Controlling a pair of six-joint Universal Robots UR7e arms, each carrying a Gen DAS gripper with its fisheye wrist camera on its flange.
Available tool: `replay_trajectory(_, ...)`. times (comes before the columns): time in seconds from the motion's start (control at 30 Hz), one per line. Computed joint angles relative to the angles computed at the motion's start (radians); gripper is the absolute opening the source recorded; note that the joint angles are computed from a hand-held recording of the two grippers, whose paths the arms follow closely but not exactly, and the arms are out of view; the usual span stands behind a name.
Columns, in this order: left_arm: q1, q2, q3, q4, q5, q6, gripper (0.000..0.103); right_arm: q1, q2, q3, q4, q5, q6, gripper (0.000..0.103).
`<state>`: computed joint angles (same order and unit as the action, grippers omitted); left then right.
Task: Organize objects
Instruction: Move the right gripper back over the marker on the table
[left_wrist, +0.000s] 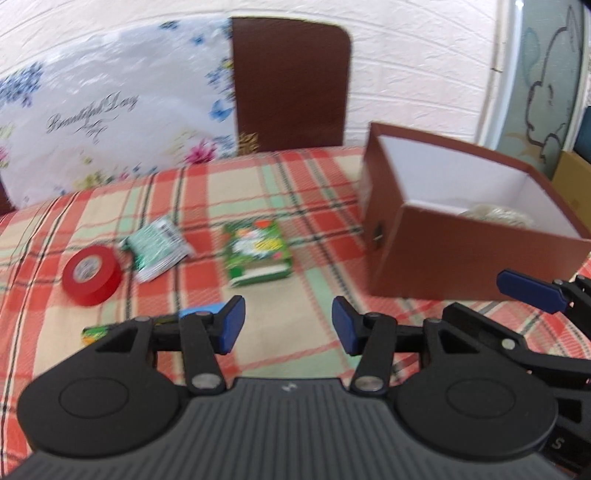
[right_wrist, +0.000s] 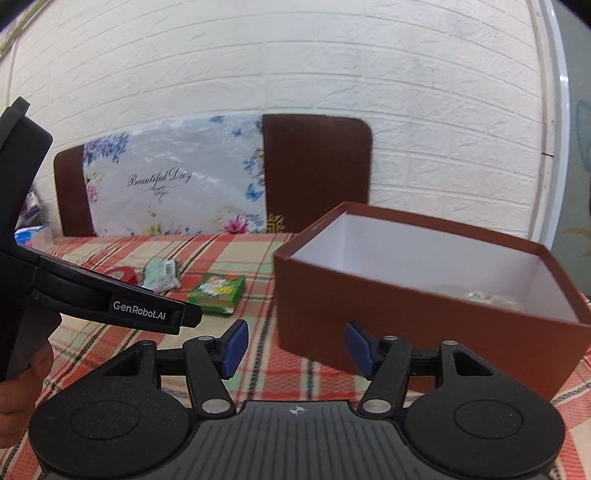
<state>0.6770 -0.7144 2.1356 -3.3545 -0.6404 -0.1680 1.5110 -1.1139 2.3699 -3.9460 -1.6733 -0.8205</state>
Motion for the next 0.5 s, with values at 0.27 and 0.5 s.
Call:
replay_trajectory(0.27,0.04,-0.045,0.056,0.045,0.046,-0.083,0.055,0.033,0.058,-0.008,0.058,-0.048,-0.011,0.059)
replay_trajectory(0.5,0.076,-0.091,0.112,0.053,0.061,-0.152,0.056,0.056,0.086,-0.014,0.117,-0.076,-0.038,0.059)
